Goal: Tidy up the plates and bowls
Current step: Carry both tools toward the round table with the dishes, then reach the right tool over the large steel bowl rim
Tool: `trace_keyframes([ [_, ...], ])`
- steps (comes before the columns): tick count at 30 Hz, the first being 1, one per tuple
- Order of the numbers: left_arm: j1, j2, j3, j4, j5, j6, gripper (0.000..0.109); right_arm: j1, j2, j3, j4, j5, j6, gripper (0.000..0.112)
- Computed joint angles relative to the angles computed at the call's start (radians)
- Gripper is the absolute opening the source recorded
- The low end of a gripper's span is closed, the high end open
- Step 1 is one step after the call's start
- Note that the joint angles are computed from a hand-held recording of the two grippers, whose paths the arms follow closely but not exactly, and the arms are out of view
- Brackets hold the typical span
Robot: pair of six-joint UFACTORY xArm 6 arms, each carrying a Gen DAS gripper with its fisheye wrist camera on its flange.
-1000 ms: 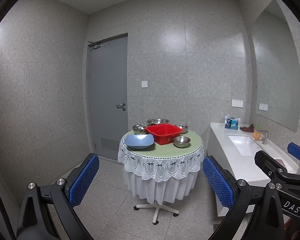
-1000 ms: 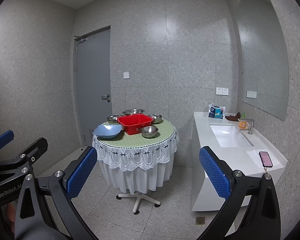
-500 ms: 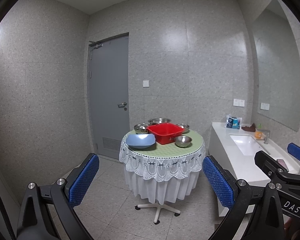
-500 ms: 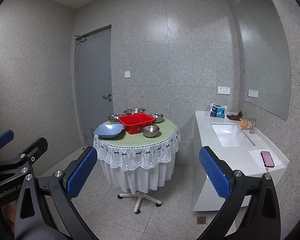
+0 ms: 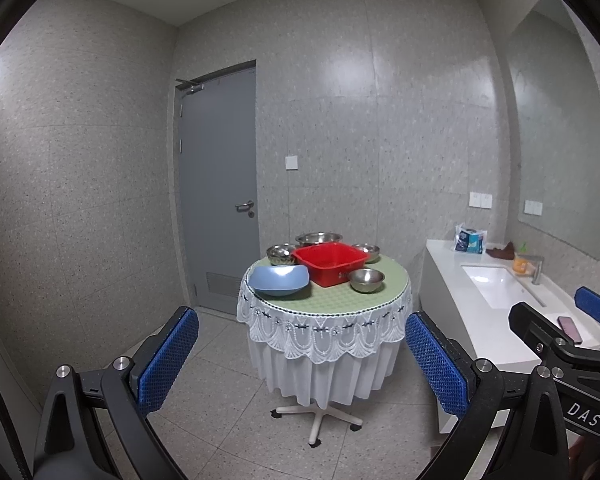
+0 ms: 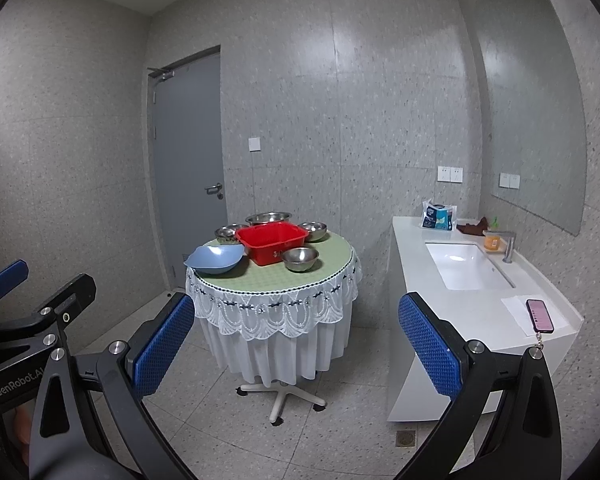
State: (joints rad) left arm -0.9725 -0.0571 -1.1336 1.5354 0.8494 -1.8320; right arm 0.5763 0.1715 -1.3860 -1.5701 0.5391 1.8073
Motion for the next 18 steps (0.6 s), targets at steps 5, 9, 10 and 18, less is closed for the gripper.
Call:
trace_keyframes([
  [5, 0.027, 0.060, -0.074, -0.031, -0.018, 0.044, 0.102, -0.041, 0.046, -0.051, 0.024, -0.058, -0.026, 0.103],
  [9, 0.067, 0.138, -0.175, -0.070, -0.058, 0.108, 0.102, -0.076, 0.108, -0.125, 0.075, -0.096, -0.080, 0.103],
  [10, 0.080, 0.162, -0.208, -0.085, -0.071, 0.132, 0.102, -0.084, 0.121, -0.141, 0.092, -0.103, -0.095, 0.103],
  [18, 0.229, 0.468, -0.595, -0.299, -0.244, 0.414, 0.102, -0.152, 0.337, -0.390, 0.332, -0.119, -0.326, 0.103],
])
